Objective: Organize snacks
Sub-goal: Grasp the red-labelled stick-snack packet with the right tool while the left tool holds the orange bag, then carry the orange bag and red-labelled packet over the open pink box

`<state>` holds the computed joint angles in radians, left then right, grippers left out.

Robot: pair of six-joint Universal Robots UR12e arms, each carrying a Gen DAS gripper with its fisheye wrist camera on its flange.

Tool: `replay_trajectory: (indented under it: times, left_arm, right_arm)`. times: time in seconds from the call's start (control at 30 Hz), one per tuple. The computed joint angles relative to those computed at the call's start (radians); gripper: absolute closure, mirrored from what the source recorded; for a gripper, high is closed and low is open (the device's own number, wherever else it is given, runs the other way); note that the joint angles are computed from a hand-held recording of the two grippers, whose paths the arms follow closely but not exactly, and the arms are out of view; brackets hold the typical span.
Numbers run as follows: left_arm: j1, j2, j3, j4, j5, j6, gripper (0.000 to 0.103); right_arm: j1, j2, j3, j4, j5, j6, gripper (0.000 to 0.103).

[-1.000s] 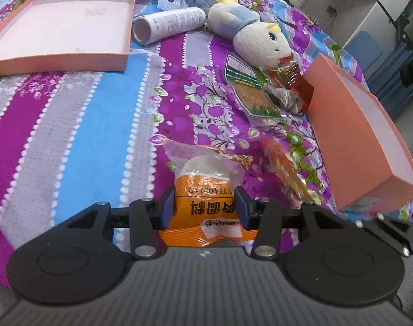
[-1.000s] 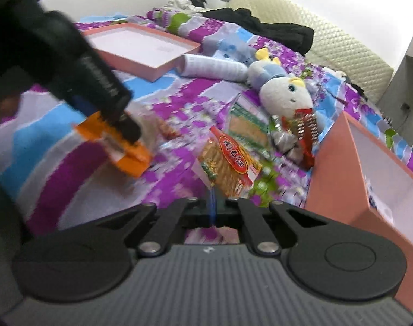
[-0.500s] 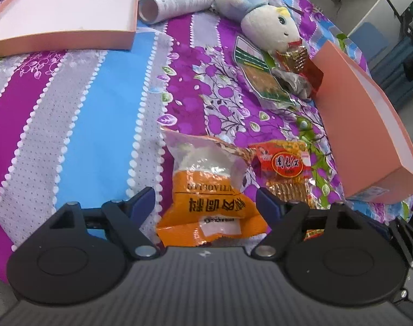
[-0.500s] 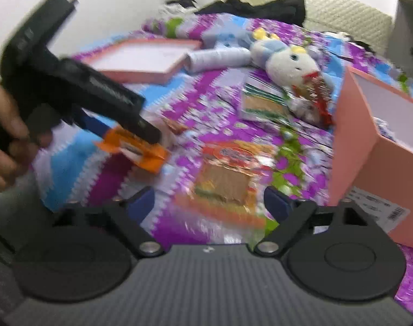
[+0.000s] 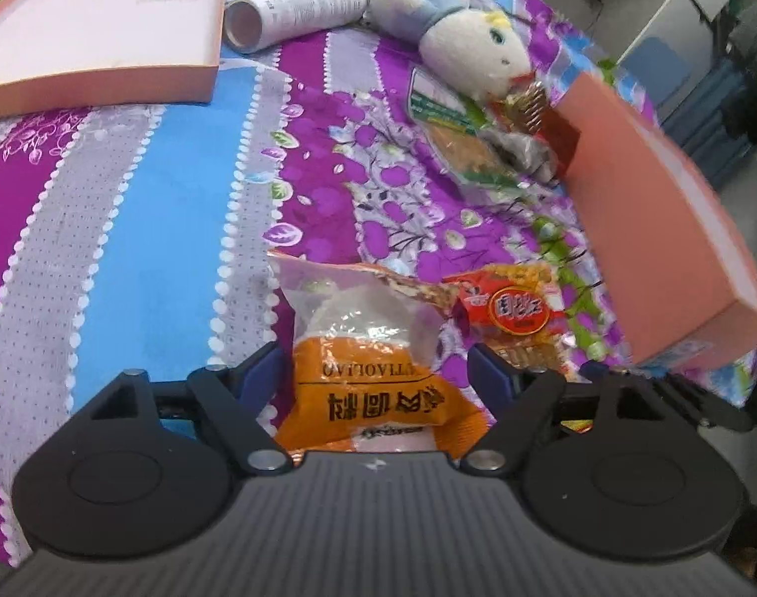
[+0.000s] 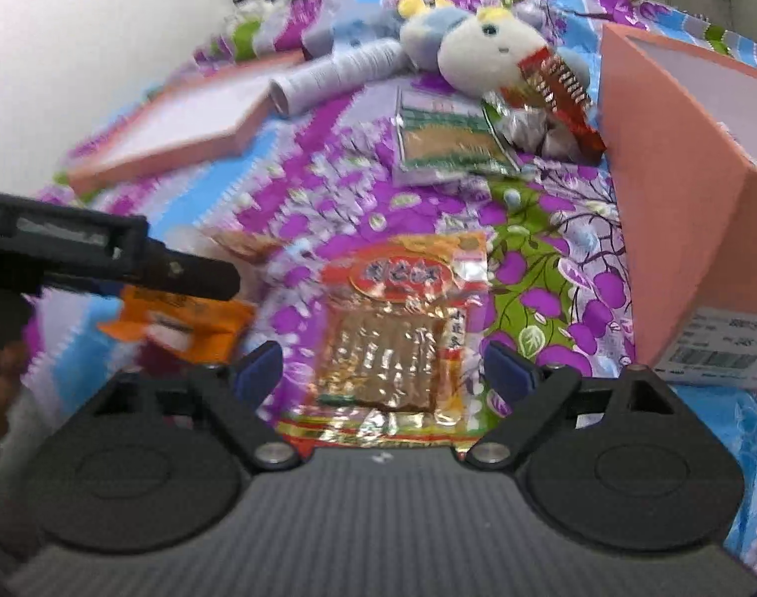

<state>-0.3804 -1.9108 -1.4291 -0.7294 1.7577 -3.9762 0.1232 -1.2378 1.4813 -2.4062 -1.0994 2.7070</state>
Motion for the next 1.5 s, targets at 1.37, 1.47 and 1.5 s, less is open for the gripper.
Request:
replay_trajectory:
  times: [1.37, 1.47, 1.5]
  left_arm:
    - [-0.132, 0.043, 0.141, 0.010, 0.164, 0.058, 0.045]
    - [-0.141, 0.029, 0.160, 0.028, 0.136, 0.085, 0.045]
    - [-0.144, 0.023, 0.170, 0.033, 0.125, 0.096, 0.045]
  right_arm:
    - [-0.084, -0.207, 0.084, -0.193, 0.005, 0.217, 0.050]
    - [-0.100, -0.224, 0.097, -0.205, -0.016, 0.239, 0.050]
    - [-0.106, -0.229, 0.099, -0.205, -0.024, 0.247, 0.050]
